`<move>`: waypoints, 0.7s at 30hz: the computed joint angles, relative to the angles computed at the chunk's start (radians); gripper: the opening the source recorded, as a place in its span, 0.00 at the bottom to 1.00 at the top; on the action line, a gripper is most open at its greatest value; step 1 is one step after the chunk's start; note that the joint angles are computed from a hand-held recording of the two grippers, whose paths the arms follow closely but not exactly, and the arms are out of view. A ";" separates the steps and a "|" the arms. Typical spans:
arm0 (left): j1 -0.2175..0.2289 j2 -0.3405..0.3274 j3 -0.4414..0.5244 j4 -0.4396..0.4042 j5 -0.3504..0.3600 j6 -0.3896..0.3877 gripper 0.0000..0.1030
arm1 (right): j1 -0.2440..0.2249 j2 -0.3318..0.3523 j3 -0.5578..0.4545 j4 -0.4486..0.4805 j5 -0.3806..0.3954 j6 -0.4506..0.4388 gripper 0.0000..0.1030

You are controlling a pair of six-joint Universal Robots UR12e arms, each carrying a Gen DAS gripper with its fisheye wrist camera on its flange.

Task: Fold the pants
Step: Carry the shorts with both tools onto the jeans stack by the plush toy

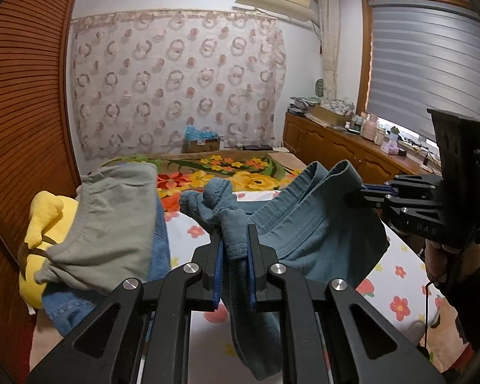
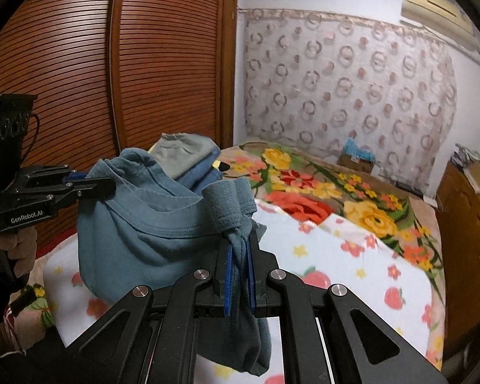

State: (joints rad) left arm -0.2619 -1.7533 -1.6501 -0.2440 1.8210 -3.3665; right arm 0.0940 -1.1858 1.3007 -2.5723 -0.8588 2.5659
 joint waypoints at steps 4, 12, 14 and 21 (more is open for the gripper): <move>0.016 0.005 -0.005 0.020 0.014 0.001 0.13 | 0.020 0.031 -0.050 -0.008 -0.004 -0.016 0.07; 0.048 0.015 -0.016 0.061 0.054 0.000 0.13 | 0.045 0.098 -0.141 -0.019 0.032 -0.021 0.07; 0.055 0.016 -0.014 0.070 0.071 0.006 0.13 | 0.047 0.116 -0.165 -0.027 0.042 -0.026 0.07; 0.076 0.012 -0.015 0.109 0.111 0.019 0.13 | 0.060 0.183 -0.254 -0.036 0.076 -0.030 0.07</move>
State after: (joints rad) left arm -0.1863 -1.7413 -1.6648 -0.1349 1.9320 -3.3475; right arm 0.1544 -1.0028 1.0468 -2.6087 -0.7829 2.5359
